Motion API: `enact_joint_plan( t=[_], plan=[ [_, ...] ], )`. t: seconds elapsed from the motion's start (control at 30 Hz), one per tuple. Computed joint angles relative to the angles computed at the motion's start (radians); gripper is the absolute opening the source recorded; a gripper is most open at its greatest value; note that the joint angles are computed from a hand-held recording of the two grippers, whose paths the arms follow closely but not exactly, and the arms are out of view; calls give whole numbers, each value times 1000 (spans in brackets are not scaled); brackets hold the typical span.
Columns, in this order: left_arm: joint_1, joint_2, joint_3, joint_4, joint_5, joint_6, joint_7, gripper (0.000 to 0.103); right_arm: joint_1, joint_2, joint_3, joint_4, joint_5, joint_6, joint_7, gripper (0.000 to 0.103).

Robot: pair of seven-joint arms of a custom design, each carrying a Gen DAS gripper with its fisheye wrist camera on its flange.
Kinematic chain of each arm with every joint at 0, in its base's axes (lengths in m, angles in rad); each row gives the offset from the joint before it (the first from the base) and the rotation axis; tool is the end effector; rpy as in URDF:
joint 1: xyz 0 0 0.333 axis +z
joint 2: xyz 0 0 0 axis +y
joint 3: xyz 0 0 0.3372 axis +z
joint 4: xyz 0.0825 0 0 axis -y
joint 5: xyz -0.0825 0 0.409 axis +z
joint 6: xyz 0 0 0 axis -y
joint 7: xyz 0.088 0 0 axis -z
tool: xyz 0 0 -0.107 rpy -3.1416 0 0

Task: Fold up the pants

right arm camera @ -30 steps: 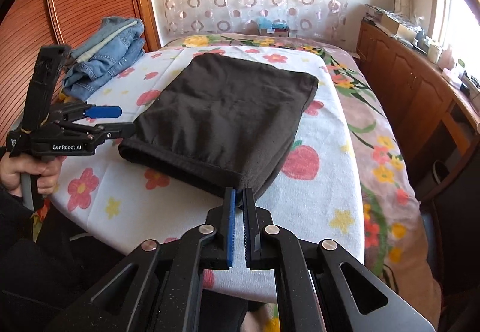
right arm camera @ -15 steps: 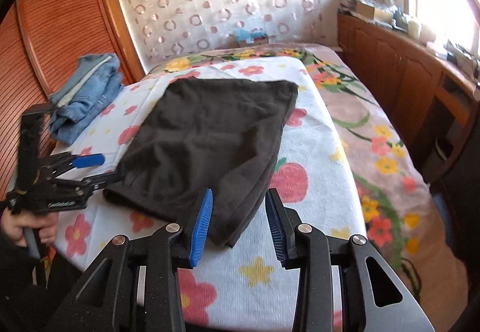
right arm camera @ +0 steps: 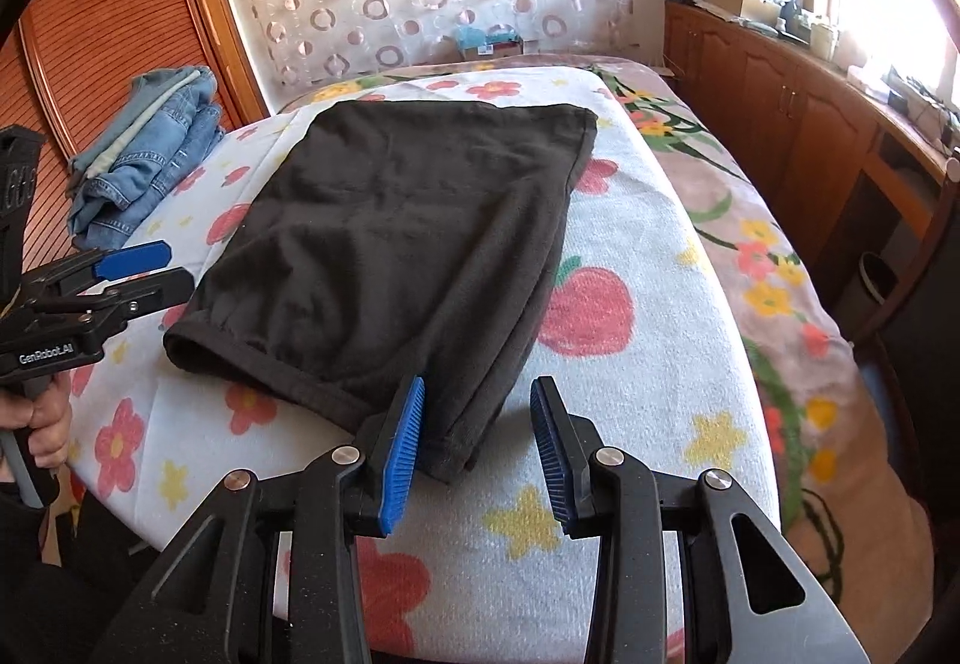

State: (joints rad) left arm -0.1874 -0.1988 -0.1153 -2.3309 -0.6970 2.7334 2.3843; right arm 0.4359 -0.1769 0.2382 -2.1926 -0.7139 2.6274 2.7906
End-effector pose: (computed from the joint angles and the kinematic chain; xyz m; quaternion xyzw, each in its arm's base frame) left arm 0.5154 -0.1376 0.4858 -0.4534 0.8190 -0.3246 0.1354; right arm 0.4227 0.3659 0.5320 -0.6479 0.6556 -0.2262 0.3149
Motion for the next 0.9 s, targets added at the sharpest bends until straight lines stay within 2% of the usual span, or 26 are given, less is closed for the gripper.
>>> enact_joint_plan(
  t=[0.03,0.07,0.2,0.33,0.77,0.9],
  plan=[
    [5,5,-3,1,16,-7,-15,71,0,-2,-3,-6,0,17,-2,35],
    [7,12,-3,4,22,-14,-20,71,0,-3,-11,-18,8,56,-10,27],
    [11,20,-1,5,13,-34,-21,58,-8,-6,-11,-34,13,100,-24,17],
    [7,11,-6,-8,11,-26,-9,50,-18,-6,-4,-40,2,114,-14,15],
    [-9,-1,1,-21,-33,-35,42,41,-29,-5,5,-47,-44,138,28,11],
    [-14,-5,1,-26,-49,-35,68,29,-30,-3,7,-44,-57,138,41,10]
  ],
)
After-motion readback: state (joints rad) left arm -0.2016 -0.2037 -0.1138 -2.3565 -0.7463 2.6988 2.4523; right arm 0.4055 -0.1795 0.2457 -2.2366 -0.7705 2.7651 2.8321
